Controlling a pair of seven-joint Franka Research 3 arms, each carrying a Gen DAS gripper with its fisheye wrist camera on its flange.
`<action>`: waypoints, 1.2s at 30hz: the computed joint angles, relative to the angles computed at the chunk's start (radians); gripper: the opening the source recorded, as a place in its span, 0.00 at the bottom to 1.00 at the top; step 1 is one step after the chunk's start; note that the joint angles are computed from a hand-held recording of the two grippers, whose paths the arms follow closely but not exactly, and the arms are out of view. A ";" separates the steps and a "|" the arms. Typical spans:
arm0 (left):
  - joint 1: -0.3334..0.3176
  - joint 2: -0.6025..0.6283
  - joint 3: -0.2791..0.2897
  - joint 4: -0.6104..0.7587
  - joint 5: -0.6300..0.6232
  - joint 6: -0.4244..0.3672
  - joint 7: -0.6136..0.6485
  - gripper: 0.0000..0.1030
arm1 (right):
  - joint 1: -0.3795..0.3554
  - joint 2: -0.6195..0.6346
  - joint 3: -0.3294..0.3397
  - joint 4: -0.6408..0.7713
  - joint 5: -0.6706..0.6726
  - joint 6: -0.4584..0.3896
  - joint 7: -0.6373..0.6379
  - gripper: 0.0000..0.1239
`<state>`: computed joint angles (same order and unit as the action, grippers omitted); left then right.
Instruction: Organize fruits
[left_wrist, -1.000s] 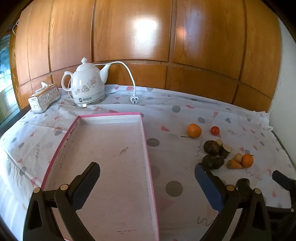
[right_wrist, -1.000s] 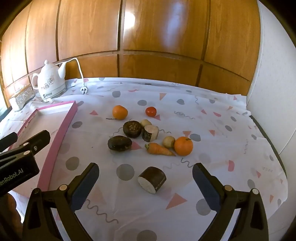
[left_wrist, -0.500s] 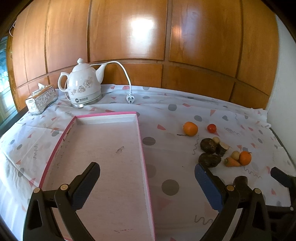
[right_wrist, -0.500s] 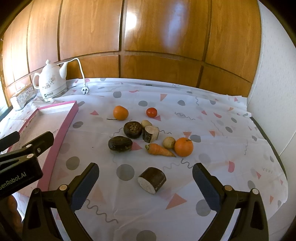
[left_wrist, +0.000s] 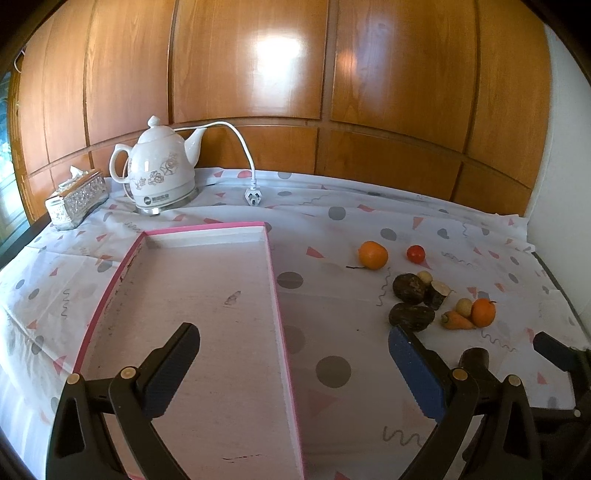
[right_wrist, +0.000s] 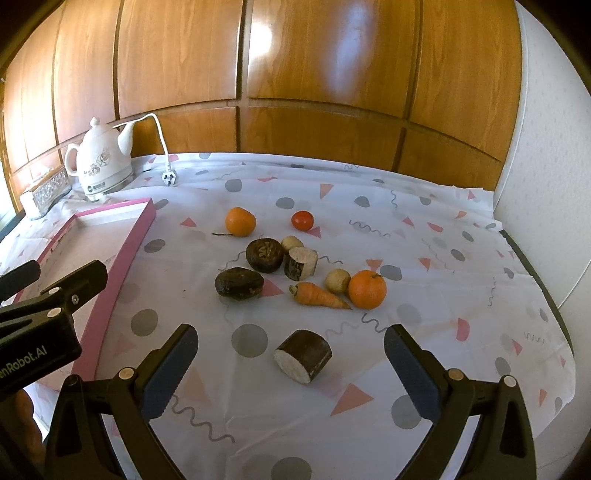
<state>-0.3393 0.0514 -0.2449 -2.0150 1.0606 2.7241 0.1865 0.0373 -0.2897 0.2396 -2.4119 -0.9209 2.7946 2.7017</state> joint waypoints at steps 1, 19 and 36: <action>0.000 0.000 0.000 0.000 0.001 0.002 0.000 1.00 | 0.002 0.000 -0.001 -0.001 0.004 0.000 -0.002 0.83; 0.008 0.018 0.007 -0.011 -0.090 0.124 0.121 1.00 | 0.085 -0.022 -0.146 -0.096 0.394 0.126 -0.343 0.79; -0.024 0.070 0.001 0.040 -0.288 0.094 0.390 1.00 | 0.286 0.043 -0.317 -0.096 0.940 0.173 -0.944 0.60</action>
